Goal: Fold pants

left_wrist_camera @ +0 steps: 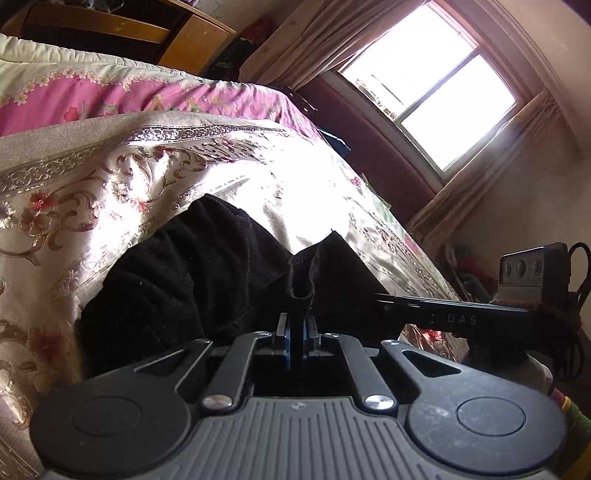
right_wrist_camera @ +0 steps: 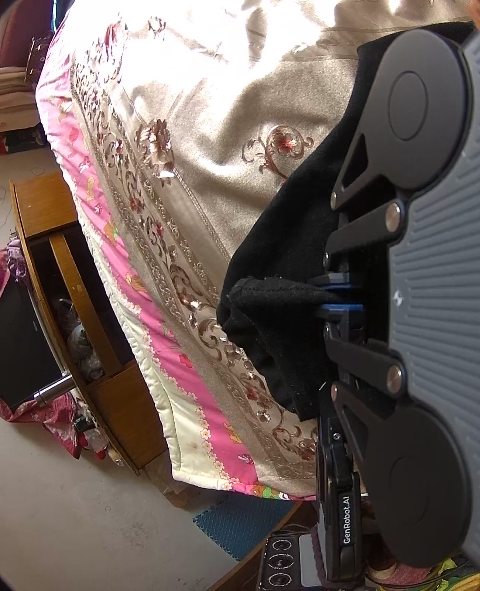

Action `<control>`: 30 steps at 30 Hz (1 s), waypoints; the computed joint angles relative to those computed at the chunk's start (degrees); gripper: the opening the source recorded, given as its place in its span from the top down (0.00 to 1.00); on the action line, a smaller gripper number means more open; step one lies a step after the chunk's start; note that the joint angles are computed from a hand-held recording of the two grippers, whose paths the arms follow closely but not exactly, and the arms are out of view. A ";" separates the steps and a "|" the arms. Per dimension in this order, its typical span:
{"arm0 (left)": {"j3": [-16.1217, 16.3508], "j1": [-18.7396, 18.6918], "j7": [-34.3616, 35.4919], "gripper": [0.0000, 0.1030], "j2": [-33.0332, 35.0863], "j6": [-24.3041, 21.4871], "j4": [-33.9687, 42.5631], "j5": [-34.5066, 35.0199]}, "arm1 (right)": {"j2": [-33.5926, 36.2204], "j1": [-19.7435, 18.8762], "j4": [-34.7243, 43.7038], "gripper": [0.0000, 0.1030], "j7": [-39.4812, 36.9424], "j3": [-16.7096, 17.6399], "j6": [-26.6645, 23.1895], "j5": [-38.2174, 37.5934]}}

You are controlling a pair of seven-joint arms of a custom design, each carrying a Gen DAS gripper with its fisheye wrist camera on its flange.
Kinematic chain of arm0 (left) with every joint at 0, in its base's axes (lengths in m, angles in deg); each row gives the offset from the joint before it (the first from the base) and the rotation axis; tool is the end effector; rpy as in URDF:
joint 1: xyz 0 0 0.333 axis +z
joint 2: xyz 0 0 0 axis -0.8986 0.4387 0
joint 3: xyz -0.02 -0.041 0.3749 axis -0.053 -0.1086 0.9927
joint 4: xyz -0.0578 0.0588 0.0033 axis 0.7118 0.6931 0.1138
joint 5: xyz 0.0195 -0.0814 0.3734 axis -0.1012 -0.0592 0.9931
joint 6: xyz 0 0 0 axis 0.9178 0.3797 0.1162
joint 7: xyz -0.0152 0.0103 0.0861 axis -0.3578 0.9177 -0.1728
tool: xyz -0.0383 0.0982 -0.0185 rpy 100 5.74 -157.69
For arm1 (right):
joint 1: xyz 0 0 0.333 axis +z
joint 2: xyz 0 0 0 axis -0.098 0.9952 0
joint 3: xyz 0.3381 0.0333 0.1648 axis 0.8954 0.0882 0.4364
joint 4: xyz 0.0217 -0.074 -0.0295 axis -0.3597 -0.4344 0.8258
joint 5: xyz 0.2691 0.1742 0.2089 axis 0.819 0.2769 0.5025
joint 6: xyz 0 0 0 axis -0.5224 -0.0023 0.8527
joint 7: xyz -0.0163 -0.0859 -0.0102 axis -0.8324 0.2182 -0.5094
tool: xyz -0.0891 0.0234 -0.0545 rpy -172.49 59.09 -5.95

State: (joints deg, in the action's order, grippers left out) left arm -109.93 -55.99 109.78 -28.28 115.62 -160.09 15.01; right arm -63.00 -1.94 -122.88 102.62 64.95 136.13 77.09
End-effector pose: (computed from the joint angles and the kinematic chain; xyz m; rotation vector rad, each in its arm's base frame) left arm 0.2898 -0.2025 0.5079 -2.2454 1.0889 -1.4604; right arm 0.5551 0.0781 0.5595 -2.2380 0.6370 0.2430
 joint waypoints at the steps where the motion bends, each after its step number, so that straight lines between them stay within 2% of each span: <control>1: 0.99 -1.44 -0.29 0.82 0.71 -1.08 -0.15 -0.07 | -0.04 0.17 -0.02 0.93 -0.44 0.18 -0.16 -0.40; 2: 1.89 -2.58 -0.50 0.82 1.93 -1.55 -0.20 0.05 | -0.01 0.45 -0.22 0.93 -0.68 0.41 0.44 -1.08; 3: 4.11 -5.02 -0.49 0.81 5.12 -1.60 -0.07 0.46 | -0.02 0.87 -0.76 0.93 -0.84 0.74 2.12 -1.97; 5: 7.06 -8.26 -1.84 0.78 8.96 -1.33 -0.01 -0.42 | 0.52 1.89 -1.58 0.84 -0.13 1.42 6.09 -4.82; 6: 7.59 -9.10 -3.26 0.76 10.12 0.92 -0.73 -1.68 | 1.03 2.14 -1.48 0.82 0.83 1.53 6.79 -5.74; 7: 7.52 -9.17 -3.48 0.73 10.11 1.68 -1.00 -2.53 | 1.48 2.25 -1.44 0.74 1.38 1.57 7.18 -6.78; 8: 7.30 -9.04 -2.85 0.72 9.76 1.19 -0.90 -2.83 | 1.87 2.15 -1.03 0.68 1.51 1.52 6.61 -7.29; 10: 5.78 -7.92 -1.80 0.67 8.33 -1.65 -0.24 -3.04 | 2.69 1.63 0.05 0.64 2.21 1.31 4.70 -7.29; 13: 4.39 -6.91 -3.42 0.51 9.56 1.61 -0.22 -4.25 | 4.82 0.66 2.62 0.58 4.16 1.20 0.32 -7.62; 15: 1.86 -4.68 -3.42 0.27 11.19 3.79 0.69 -5.72 | 6.64 0.12 4.53 0.54 5.61 1.40 -2.40 -8.12; 17: -2.37 -0.61 -0.46 0.12 12.80 4.23 2.81 -6.70 | 7.54 -0.24 4.98 0.54 6.55 1.76 -2.90 -7.93; 18: -3.13 0.22 1.14 0.12 13.37 3.10 3.89 -6.72 | 7.65 -0.33 4.87 0.54 7.01 1.91 -2.70 -7.91; 19: -3.60 0.79 2.31 0.13 13.45 1.81 4.73 -6.72 | 7.21 -0.24 4.24 0.59 7.33 2.09 -1.76 -8.04; 21: -2.52 -0.35 3.22 0.46 13.98 3.85 4.64 -6.59 | 5.27 -0.15 2.32 0.74 6.42 2.25 0.11 -7.99; 22: -1.82 -1.23 3.76 0.51 13.23 4.29 4.31 -7.05 | 4.18 -0.07 1.40 0.87 6.32 2.21 0.43 -7.91; 23: -1.60 -1.63 4.42 0.58 12.59 4.80 3.99 -7.50 | 2.84 0.00 0.51 0.89 6.02 2.12 0.23 -7.66; 24: 0.00 -3.41 4.82 0.64 11.37 5.43 3.17 -7.65 | 1.09 0.04 -0.66 0.89 4.55 1.96 0.30 -6.81; 27: 1.38 -4.95 6.86 0.69 7.75 5.87 2.06 -8.29 | -2.45 0.53 -1.73 0.91 1.37 0.99 -1.17 -4.34; 30: -1.25 -2.21 7.42 0.69 1.68 5.05 0.94 -9.37 | -3.12 1.65 -0.46 0.91 -0.32 0.62 -2.09 -2.22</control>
State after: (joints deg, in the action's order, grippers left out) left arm -111.19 -58.19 117.20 -26.60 120.67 -159.15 5.63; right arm -66.12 -0.29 -123.35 102.31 65.58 134.04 74.87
